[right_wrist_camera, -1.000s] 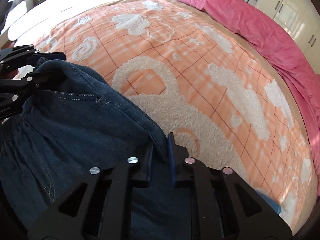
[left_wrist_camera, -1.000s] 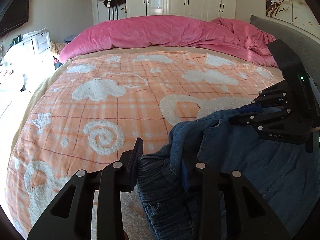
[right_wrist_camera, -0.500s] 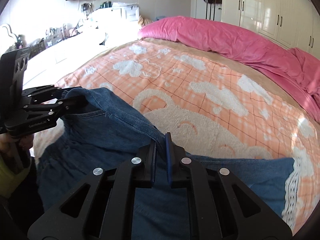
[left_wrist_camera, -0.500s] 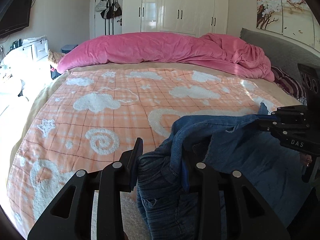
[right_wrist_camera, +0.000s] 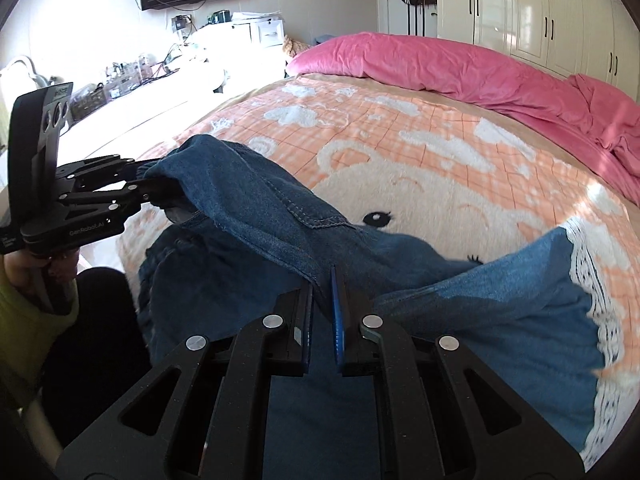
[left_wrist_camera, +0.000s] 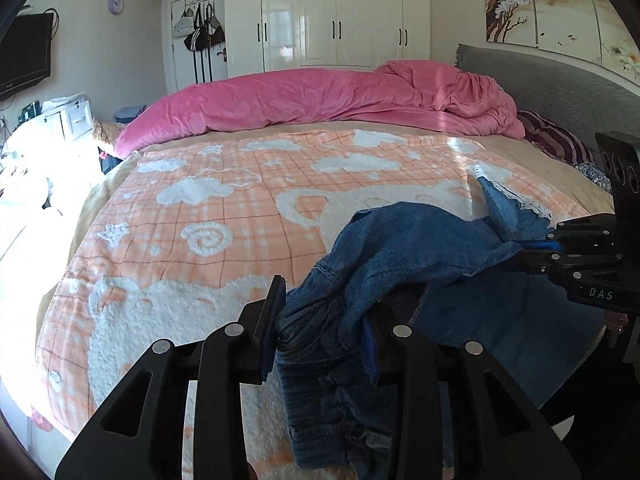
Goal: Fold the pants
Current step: 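Lift the waistband with both grippers and fold it over toward the lace-trimmed hems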
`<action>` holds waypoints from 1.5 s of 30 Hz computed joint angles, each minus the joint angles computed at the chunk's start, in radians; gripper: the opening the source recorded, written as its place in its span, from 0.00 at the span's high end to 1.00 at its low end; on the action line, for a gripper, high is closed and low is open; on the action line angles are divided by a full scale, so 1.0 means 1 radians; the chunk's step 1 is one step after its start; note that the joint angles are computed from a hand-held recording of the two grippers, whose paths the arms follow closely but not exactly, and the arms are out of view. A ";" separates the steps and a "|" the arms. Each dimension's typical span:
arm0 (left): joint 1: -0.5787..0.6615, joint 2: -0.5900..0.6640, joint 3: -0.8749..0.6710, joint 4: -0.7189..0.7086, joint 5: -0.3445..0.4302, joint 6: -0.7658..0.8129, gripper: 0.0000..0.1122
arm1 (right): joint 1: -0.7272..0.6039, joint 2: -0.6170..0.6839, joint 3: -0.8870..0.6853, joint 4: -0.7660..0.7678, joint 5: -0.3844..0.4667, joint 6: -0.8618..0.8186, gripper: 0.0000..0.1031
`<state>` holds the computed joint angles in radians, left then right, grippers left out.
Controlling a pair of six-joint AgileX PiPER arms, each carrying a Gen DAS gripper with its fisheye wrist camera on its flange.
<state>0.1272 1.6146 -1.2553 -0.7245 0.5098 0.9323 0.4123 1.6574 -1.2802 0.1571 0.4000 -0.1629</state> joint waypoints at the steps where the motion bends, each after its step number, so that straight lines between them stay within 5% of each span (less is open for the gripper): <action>1: 0.007 -0.013 0.014 -0.006 0.012 0.008 0.72 | 0.006 -0.021 0.030 0.011 -0.012 0.000 0.97; 15: 0.013 -0.122 0.178 0.177 0.017 -0.075 0.67 | 0.142 -0.136 0.233 -0.158 -0.030 0.150 0.97; 21: 0.003 -0.132 0.201 0.304 -0.007 -0.188 0.50 | 0.177 -0.131 0.272 -0.172 -0.019 0.171 0.96; 30: 0.099 -0.191 0.229 0.241 0.066 -0.109 0.44 | 0.222 -0.114 0.284 -0.148 -0.013 0.145 0.94; 41: 0.056 -0.289 0.218 0.259 0.116 -0.132 0.44 | 0.195 -0.112 0.288 -0.074 0.025 0.099 0.93; 45: 0.108 -0.265 0.174 0.182 0.213 -0.086 0.44 | 0.188 -0.119 0.299 -0.056 0.020 0.091 0.93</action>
<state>0.2355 1.3494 -1.0809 -0.5428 0.7227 0.8461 0.6003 1.5383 -0.9810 0.1010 0.4201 -0.0716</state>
